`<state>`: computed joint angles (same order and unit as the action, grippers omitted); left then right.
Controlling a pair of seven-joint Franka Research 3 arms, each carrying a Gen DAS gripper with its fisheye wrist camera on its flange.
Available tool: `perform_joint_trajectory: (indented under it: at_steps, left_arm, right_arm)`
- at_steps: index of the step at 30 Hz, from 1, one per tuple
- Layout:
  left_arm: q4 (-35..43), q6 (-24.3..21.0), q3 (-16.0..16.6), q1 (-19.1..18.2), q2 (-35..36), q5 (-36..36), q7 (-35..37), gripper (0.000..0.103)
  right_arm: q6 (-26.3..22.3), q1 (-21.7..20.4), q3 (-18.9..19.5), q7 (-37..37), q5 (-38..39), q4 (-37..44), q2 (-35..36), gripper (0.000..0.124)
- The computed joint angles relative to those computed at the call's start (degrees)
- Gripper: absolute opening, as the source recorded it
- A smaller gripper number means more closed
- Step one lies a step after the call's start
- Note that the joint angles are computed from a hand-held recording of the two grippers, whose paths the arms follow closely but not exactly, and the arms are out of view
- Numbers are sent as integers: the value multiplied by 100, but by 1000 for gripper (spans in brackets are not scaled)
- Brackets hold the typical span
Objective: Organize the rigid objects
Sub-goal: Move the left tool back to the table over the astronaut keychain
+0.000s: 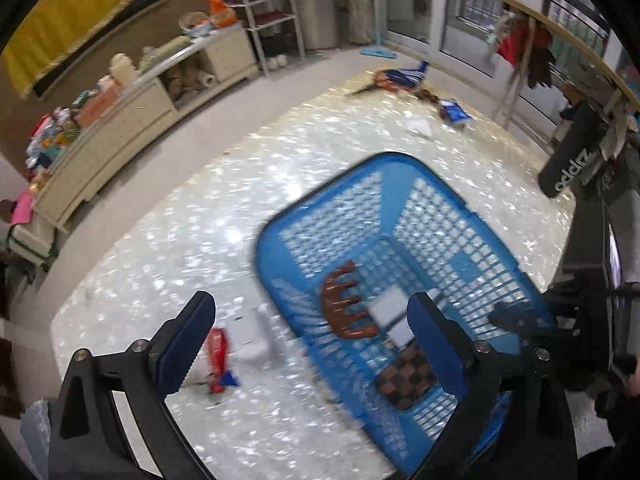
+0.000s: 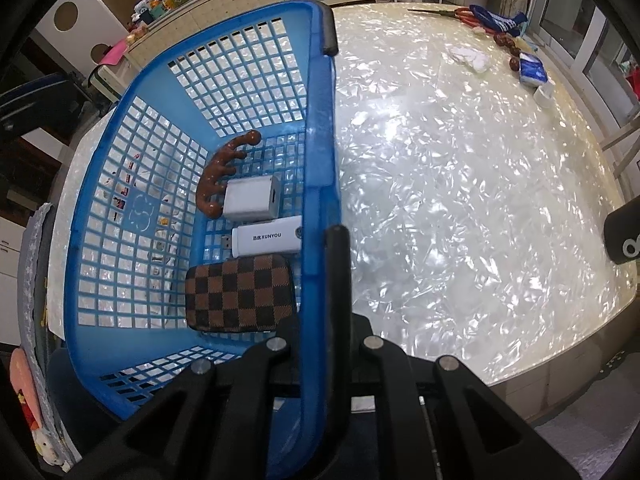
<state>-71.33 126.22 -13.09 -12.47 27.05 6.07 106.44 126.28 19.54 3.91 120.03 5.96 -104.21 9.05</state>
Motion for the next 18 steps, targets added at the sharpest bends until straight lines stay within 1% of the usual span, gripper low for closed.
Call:
perform_joint_trajectory:
  at_steps: [3, 11, 15, 18]
  left_arm:
    - [-282, 146, 97, 153, -242, -11, -152, 98]
    - [-973, 245, 249, 569, -601, -90, -412, 98]
    - [-1378, 254, 257, 712, -706, -160, -490, 98]
    - [-1792, 350, 278, 772, -800, -138, -557, 98]
  right_arm:
    - [-80, 12, -7, -2, -74, 92, 44, 8]
    - [-283, 64, -17, 83, -251, 299, 141, 8]
    - [-376, 83, -20, 105, -286, 381, 181, 8]
    - [-433, 99, -22, 116, -315, 448, 223, 8]
